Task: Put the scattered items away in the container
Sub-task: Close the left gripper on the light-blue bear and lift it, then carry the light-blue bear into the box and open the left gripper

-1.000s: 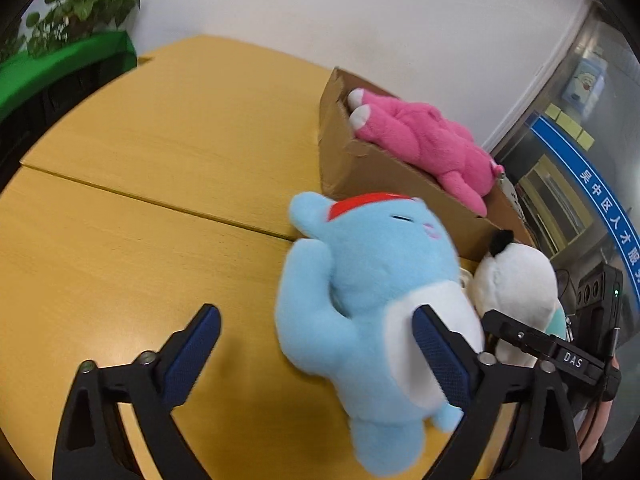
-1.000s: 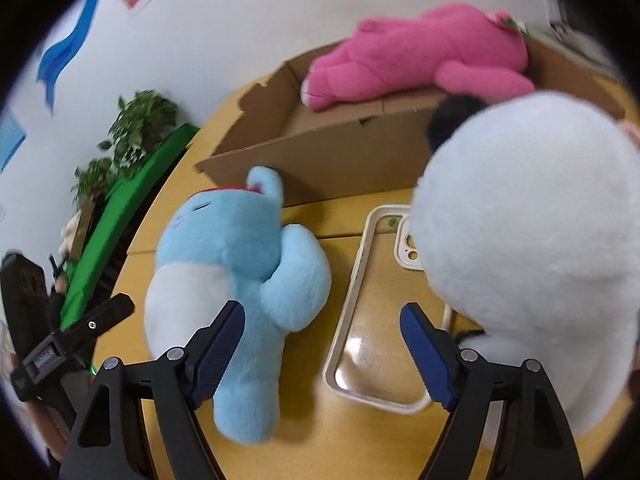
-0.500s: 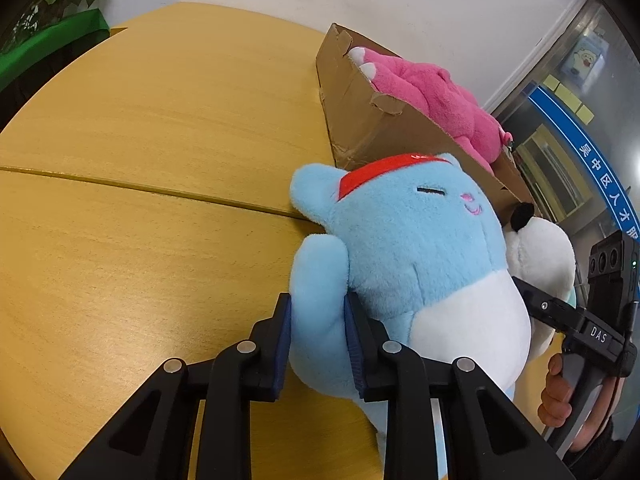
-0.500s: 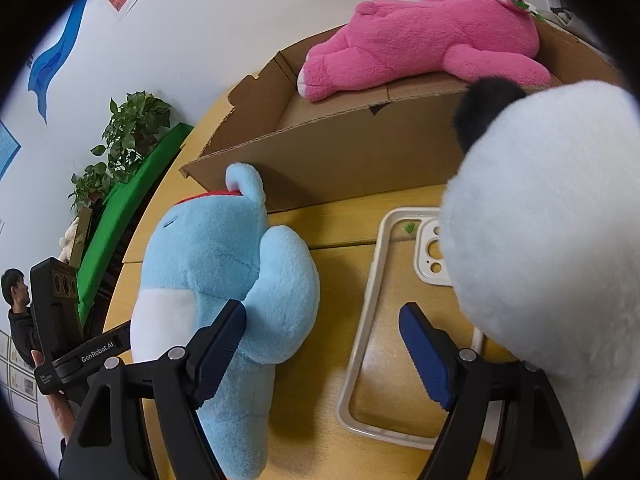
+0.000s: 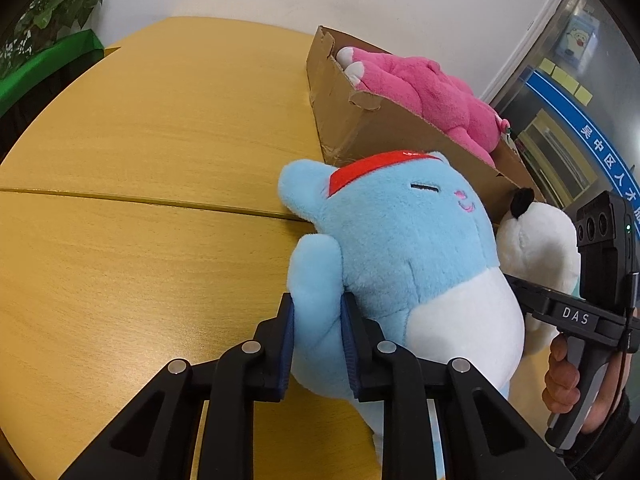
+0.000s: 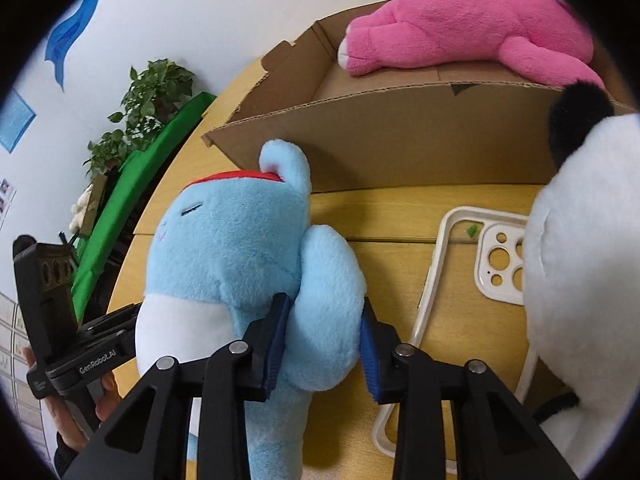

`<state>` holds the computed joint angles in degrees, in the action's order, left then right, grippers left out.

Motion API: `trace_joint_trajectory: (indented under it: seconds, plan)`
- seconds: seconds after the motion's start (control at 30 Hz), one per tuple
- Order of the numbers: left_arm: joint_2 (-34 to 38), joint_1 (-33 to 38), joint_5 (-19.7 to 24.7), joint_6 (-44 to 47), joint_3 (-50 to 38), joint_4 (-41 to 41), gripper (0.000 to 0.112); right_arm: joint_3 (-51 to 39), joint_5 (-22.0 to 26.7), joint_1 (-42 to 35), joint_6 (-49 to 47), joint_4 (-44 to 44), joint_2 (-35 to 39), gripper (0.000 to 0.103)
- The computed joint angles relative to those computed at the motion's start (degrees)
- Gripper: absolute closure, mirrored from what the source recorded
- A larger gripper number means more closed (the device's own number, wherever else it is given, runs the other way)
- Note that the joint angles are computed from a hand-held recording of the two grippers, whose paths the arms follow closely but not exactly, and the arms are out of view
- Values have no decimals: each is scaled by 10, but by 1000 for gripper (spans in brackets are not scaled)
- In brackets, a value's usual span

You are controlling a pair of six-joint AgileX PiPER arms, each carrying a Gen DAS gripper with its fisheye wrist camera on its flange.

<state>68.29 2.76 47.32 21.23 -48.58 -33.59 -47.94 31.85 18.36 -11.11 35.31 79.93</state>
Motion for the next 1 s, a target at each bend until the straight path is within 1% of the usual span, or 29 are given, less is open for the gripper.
trace_joint_trajectory:
  seconds: [0.1, 0.2, 0.23, 0.3, 0.37, 0.43, 0.5, 0.57, 0.63, 0.7, 0.77, 0.87, 0.93, 0.97, 1.0]
  plan:
    - [-18, -3, 8, -13, -8, 4, 93, 15, 6, -17, -44, 39, -18, 79]
    - [-50, 11, 41, -9, -32, -19, 94, 22, 34, -60, -102, 93, -46, 80]
    - [-58, 9, 47, -14, -47, -21, 94, 22, 50, -77, -116, 106, -63, 80]
    - [-61, -11, 50, -50, -98, -1, 94, 12, 67, -92, -118, 104, -89, 80]
    - [-38, -37, 48, -88, -167, 27, 94, -19, 74, -94, -98, 80, -106, 80]
    - [9, -59, 51, -104, -248, 42, 94, -67, 81, -101, -81, 55, -100, 80]
    - [72, -79, 52, -114, -340, 53, 94, -132, 93, -114, -57, 23, -69, 80]
    - [150, -102, 61, -140, -447, 84, 94, -200, 106, -128, -40, 0, -35, 80]
    - [228, -114, 75, -166, -543, 106, 94, -281, 120, -143, -26, -26, 12, 80]
    - [307, -127, 90, -186, -633, 137, 94, -366, 132, -145, 5, -74, 73, 80]
    - [392, -139, 125, -217, -727, 180, 94, -439, 145, -136, 40, -121, 140, 80]
    - [487, -145, 166, -243, -814, 216, 94, -514, 177, -130, 84, -159, 238, 80]
    - [542, -147, 198, -260, -858, 242, 94, -537, 189, -121, 113, -183, 290, 80]
    - [557, -150, 201, -269, -858, 261, 94, -542, 196, -118, 120, -187, 307, 80]
    - [555, -153, 189, -273, -836, 279, 94, -551, 208, -114, 126, -189, 324, 80]
